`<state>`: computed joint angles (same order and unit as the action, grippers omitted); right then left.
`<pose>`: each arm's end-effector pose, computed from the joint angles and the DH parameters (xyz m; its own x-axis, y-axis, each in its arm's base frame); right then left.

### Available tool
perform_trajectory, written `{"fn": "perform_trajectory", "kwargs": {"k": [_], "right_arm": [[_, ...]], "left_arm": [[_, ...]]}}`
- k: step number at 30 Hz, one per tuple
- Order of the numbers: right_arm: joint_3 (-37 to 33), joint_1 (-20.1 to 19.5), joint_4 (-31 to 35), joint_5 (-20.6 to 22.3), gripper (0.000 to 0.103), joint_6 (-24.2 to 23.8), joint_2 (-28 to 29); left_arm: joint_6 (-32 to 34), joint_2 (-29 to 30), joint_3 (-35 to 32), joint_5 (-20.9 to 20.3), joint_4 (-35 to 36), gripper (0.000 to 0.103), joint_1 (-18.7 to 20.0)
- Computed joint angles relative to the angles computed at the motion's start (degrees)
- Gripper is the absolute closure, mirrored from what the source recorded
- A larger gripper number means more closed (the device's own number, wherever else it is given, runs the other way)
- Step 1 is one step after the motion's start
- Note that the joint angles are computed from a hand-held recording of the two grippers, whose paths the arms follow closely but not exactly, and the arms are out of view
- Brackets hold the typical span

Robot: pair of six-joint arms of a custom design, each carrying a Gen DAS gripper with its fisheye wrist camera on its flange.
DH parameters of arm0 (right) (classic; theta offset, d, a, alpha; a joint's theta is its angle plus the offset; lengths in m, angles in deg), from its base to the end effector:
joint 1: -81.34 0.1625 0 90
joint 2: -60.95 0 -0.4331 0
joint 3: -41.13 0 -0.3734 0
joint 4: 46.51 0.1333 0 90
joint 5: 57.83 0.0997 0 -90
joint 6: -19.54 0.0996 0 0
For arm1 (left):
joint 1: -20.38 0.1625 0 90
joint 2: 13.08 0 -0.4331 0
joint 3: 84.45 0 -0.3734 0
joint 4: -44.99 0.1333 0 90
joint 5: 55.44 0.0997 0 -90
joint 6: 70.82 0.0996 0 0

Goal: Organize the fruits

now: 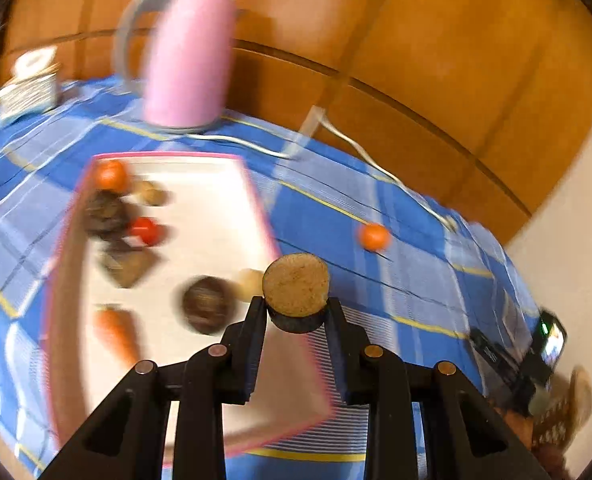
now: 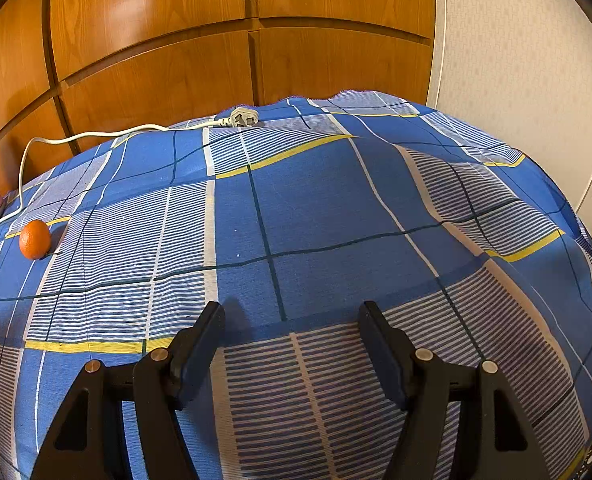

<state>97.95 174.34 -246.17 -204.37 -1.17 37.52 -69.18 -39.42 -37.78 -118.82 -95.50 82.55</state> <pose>0.0913 -0.7825 0.2130 -0.5503 0.6462 0.5287 -0.2213 0.4977 -0.8386 -0.2484 -0.8517 0.1980 -0.8838 0.2401 -0.4016 0.4291 0.7581 -0.4911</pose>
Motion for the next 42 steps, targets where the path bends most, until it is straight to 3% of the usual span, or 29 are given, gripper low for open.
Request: {"fn": "perform_trajectory", "kwargs": {"k": [6, 13, 19, 28, 34, 42], "right_arm": [[0.0, 0.0, -0.1, -0.1, 0.033, -0.2, 0.1], [0.0, 0.0, -0.1, -0.1, 0.033, -0.3, 0.1], [-0.1, 0.0, -0.1, -0.2, 0.033, -0.3, 0.1], [0.1, 0.0, -0.2, -0.2, 0.033, -0.3, 0.0], [0.0, 0.0, -0.2, -0.3, 0.033, -0.3, 0.1], [-0.1, 0.0, -0.2, -0.4, 0.033, -0.5, 0.2]], "left_arm": [[-5.3, -0.6, -2.9, 3.9, -0.2, 0.073, 2.8], [-4.8, 2.6, -8.9, 5.1, 3.5, 0.073, 4.0], [-4.5, 4.3, -10.2, 6.1, 5.8, 0.071, 4.2], [-1.4, 2.3, -4.1, 11.2, -1.3, 0.069, 2.8], [-0.9, 0.1, 0.7, 14.2, -4.4, 0.059, 2.0], [0.0, -2.4, 5.7, 15.1, -7.7, 0.054, 1.4]]}}
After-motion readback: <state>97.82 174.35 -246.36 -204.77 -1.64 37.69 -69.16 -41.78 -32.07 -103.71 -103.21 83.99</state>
